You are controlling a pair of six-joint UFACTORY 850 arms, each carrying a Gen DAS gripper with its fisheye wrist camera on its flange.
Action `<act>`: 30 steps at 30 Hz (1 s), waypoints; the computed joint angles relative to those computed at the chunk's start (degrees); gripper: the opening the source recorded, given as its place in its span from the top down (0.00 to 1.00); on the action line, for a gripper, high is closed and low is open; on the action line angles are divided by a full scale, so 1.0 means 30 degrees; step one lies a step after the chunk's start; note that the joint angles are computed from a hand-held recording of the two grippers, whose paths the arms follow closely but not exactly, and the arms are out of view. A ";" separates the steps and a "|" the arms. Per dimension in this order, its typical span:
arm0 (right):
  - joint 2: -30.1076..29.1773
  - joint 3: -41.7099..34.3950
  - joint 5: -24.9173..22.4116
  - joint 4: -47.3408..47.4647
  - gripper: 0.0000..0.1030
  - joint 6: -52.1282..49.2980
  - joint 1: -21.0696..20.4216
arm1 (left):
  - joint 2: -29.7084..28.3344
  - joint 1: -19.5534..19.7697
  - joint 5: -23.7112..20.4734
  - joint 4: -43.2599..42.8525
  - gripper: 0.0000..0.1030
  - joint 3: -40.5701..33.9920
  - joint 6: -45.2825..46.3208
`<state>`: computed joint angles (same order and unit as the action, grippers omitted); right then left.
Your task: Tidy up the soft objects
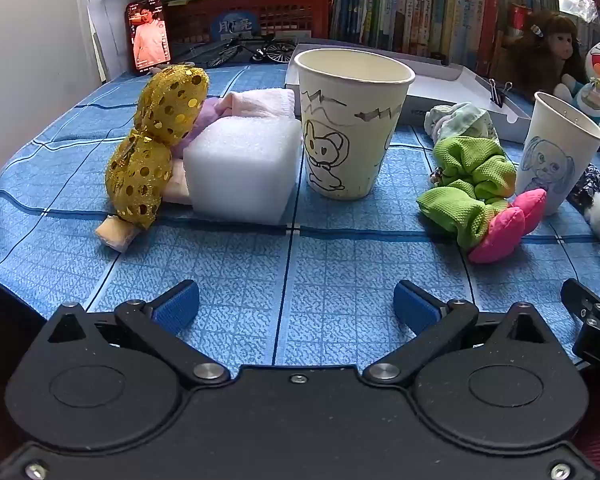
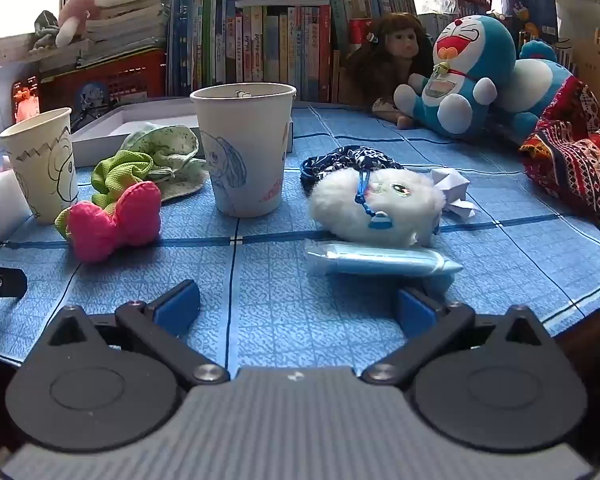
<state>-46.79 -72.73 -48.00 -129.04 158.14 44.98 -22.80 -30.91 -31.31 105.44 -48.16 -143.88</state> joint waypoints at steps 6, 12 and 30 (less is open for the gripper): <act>0.0036 -0.0054 0.0247 0.0185 0.00 -0.0180 0.0006 | -0.0016 -0.0009 -0.0047 -0.0046 0.00 -0.0012 0.0101; 0.0063 -0.0005 0.0313 0.0052 0.00 -0.0076 -0.0043 | -0.0020 -0.0014 -0.0075 -0.0012 0.00 -0.0007 0.0064; 0.0042 -0.0116 0.0370 0.0332 0.00 -0.0376 0.0003 | -0.0026 -0.0023 -0.0116 0.0020 0.00 -0.0001 0.0027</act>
